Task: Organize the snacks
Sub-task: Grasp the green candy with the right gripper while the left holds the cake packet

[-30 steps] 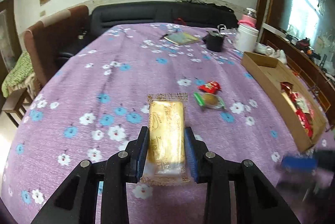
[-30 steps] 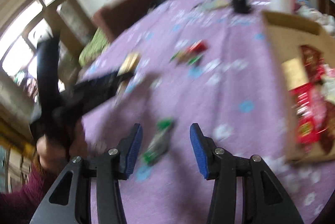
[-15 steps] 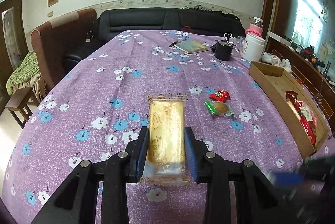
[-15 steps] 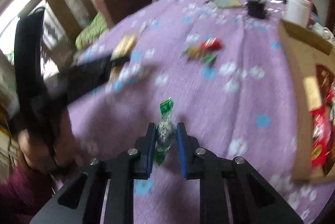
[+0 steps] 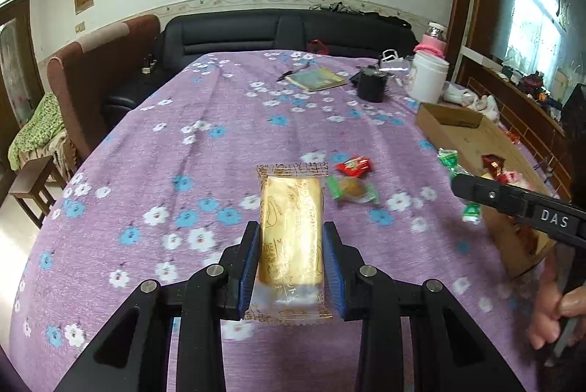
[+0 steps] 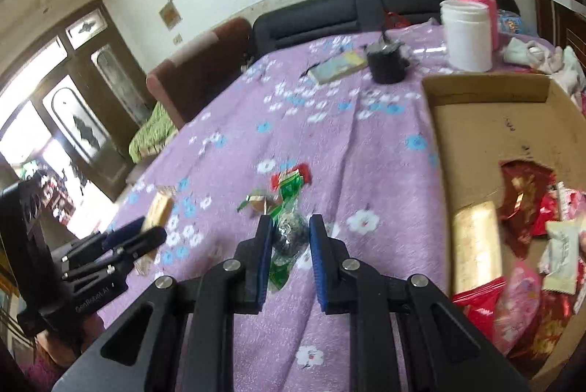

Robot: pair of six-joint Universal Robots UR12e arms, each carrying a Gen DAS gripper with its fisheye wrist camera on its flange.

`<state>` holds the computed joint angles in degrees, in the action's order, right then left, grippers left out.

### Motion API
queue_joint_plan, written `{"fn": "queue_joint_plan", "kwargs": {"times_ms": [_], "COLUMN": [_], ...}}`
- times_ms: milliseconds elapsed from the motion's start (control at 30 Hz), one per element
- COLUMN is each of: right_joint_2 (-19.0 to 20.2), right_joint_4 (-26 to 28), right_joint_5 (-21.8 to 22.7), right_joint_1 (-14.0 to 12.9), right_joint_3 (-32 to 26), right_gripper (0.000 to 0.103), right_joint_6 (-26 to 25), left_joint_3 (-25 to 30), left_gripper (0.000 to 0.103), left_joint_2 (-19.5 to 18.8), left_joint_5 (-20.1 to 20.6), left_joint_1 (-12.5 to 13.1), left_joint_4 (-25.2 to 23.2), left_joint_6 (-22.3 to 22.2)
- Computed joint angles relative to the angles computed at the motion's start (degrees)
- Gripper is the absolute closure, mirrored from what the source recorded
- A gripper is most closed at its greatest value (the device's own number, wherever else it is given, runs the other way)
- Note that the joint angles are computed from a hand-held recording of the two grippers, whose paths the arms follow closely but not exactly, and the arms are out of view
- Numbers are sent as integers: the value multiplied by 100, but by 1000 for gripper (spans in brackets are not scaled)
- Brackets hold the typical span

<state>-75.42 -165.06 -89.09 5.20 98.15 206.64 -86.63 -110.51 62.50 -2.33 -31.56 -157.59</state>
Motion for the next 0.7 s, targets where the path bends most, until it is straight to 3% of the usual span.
{"fn": "queue_joint_plan", "kwargs": {"times_ms": [133, 367, 700], "right_joint_2": [-121, -196, -353], "right_joint_4": [-403, -487, -618], "right_joint_5": [32, 31, -98], "right_joint_1": [-109, -269, -332], "right_joint_3": [187, 313, 503], "right_gripper": [84, 84, 84], "right_joint_6": [309, 732, 913], "left_joint_3": [20, 167, 251], "left_gripper": [68, 68, 68], "left_joint_2": [35, -3, -24], "left_joint_5": [-38, -25, -210], "left_joint_1": [-119, -365, -576], "left_joint_4": [63, -109, -377], "left_joint_6": [-84, -71, 60]}}
